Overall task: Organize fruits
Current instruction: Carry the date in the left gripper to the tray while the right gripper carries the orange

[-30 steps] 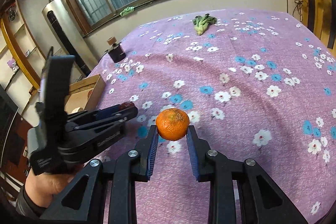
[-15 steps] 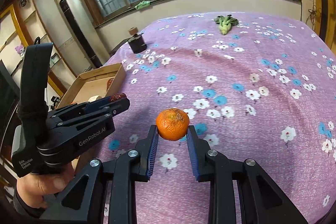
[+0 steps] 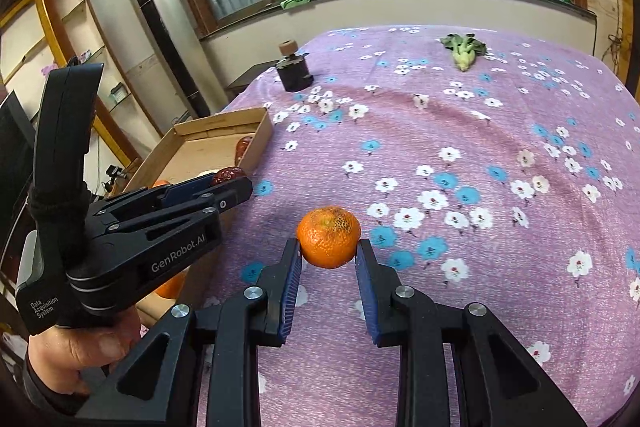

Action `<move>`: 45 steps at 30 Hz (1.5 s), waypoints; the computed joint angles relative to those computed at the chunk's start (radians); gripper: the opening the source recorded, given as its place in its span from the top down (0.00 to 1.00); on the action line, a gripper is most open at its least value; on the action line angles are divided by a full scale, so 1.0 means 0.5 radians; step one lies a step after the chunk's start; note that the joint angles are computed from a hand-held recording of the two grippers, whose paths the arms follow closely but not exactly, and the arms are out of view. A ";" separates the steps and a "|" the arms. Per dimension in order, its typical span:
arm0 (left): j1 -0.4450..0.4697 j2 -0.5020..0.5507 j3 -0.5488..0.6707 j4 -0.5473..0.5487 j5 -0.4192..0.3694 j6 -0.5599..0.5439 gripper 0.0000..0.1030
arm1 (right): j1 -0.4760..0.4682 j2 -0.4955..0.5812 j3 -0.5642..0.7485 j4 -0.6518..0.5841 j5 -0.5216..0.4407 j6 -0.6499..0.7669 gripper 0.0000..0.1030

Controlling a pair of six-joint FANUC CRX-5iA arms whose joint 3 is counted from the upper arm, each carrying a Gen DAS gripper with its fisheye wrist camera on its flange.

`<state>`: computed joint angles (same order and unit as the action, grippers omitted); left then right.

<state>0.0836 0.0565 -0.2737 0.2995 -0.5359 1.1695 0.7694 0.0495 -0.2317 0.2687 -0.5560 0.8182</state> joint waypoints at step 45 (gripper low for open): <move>0.472 0.109 0.103 0.151 -0.059 -0.023 0.72 | 0.107 0.553 0.787 -0.473 -0.248 0.669 0.73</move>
<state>0.3195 0.1110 -0.2221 0.3749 -0.5656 1.1582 0.8228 0.3261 0.1620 0.0322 -0.6798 1.1527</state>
